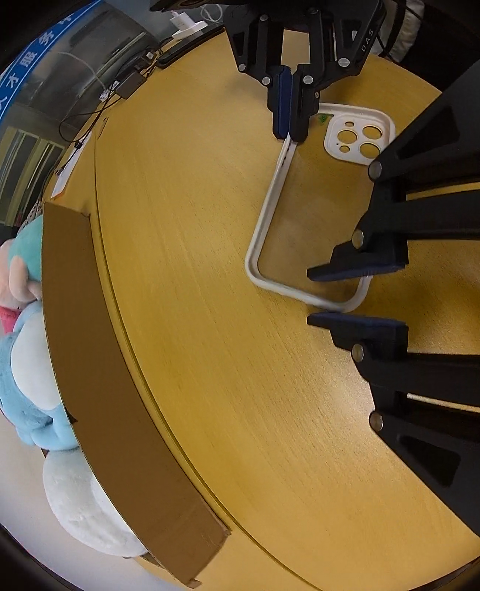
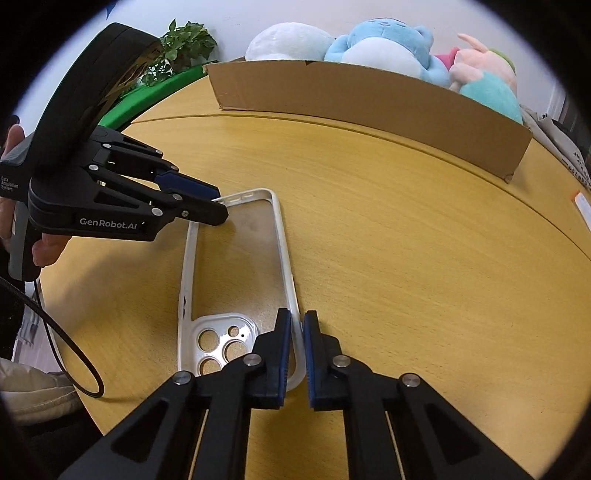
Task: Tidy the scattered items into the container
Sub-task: 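Close both grippers on the rim of the clear phone case, then carry the phone case over the box and lay it on the blue plush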
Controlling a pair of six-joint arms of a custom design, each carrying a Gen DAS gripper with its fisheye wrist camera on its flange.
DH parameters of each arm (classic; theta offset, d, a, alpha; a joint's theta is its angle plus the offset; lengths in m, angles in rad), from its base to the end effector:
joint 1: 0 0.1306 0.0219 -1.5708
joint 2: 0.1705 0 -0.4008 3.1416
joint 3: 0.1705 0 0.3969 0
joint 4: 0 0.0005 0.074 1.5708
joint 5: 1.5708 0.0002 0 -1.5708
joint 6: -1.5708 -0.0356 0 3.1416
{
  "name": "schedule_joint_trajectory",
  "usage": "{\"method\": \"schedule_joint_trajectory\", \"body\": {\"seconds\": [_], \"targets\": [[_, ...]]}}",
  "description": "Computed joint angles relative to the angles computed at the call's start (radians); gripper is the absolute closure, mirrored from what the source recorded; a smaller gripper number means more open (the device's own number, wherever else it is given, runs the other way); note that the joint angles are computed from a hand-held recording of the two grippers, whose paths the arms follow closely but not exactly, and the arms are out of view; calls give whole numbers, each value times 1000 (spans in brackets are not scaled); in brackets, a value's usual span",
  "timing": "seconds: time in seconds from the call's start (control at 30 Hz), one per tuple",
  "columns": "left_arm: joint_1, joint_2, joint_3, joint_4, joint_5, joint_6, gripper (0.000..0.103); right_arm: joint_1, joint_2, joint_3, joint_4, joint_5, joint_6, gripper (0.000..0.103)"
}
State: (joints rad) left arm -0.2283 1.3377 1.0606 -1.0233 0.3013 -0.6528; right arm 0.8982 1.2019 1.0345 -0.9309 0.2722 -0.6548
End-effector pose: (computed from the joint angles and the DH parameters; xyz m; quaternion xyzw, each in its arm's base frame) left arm 0.3942 -0.1029 0.3179 0.4361 0.8775 -0.1173 0.1616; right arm 0.2467 0.2936 0.3609 -0.0854 0.9600 0.0684 0.2579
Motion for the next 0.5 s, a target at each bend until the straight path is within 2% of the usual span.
{"method": "schedule_joint_trajectory", "body": {"seconds": [0.17, 0.27, 0.5], "targets": [[26, -3, 34, -16, 45, 11, 96, -20, -30, -6, 13, 7, 9, 96], [24, -3, 70, -7, 55, 33, 96, -47, -36, 22, 11, 22, 49, 96], [21, 57, 241, 2, 85, 57, 97, -155, -6, 137, 41, 33, 242, 95]]}}
